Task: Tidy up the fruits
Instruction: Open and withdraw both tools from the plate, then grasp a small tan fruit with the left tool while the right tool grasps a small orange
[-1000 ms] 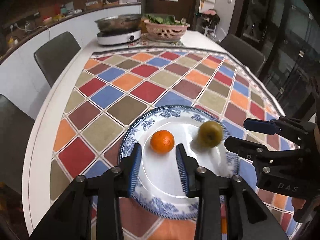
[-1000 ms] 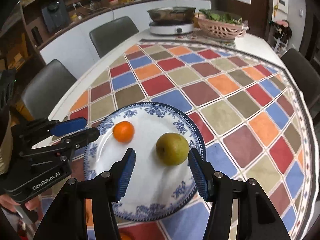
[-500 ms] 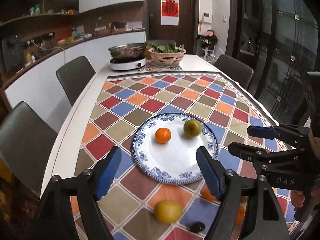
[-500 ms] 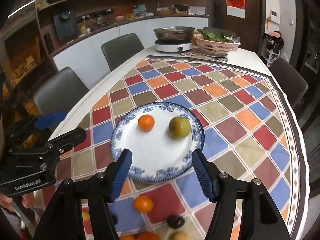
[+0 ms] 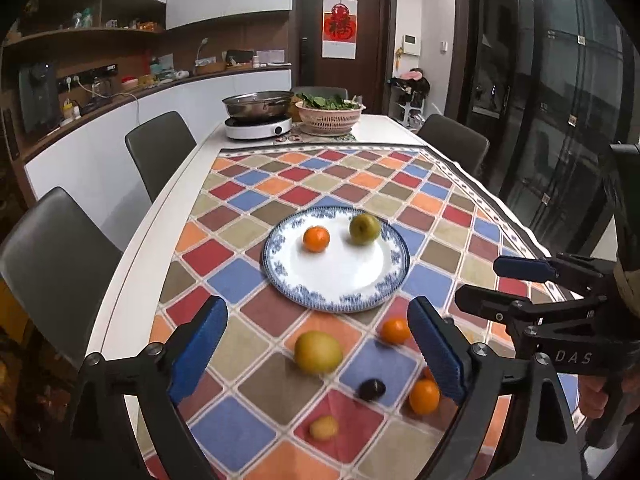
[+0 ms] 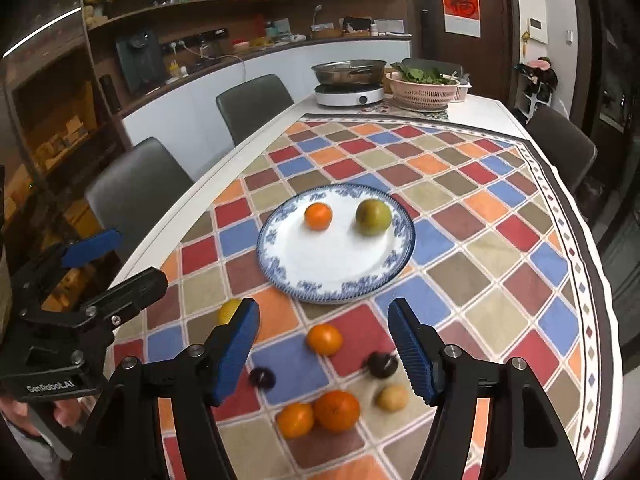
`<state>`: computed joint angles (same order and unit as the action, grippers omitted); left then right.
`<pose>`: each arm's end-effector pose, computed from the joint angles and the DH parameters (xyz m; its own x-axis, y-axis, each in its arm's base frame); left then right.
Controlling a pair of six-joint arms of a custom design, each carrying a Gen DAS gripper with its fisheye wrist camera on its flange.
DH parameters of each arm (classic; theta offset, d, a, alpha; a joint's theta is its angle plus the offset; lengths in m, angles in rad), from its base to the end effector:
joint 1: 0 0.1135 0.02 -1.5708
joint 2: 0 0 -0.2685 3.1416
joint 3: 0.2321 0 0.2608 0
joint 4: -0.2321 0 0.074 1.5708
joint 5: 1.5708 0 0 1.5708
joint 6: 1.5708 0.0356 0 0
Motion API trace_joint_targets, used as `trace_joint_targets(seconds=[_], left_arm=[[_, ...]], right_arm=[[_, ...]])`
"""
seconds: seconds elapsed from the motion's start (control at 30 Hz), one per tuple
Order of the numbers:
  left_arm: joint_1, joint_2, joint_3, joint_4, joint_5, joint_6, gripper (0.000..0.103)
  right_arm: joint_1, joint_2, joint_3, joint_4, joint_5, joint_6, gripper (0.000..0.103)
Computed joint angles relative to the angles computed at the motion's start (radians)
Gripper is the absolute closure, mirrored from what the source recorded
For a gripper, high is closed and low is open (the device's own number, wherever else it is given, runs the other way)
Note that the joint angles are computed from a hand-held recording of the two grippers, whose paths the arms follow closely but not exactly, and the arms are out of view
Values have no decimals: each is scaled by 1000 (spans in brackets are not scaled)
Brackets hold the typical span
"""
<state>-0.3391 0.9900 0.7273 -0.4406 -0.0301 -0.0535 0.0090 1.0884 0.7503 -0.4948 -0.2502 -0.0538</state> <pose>0.2049 -0.0712 0.2591 -0.6257 0.1640 -0.7627 0.2778 0.9604 -0.0213 0.2277 0.0109 0.2435 -0.7294 -0.0587 -0.6816 -0.2148 0.9656 0.1468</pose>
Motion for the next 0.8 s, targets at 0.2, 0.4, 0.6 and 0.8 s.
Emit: trace_joint_targets(seconds=[0.2, 0.4, 0.6, 0.8], left_arm=[[-5, -87, -57, -47, 7, -2, 11], [-21, -151, -112, -79, -4, 18, 11], [-3, -162, -164, -95, 22, 23, 11], [10, -123, -204, -75, 44, 21, 11]], right_arm=[[32, -93, -67, -59, 18, 18, 36], [57, -138, -126, -106, 9, 52, 36], [81, -136, -172, -119, 12, 66, 36], [96, -75, -191, -106, -3, 69, 36]])
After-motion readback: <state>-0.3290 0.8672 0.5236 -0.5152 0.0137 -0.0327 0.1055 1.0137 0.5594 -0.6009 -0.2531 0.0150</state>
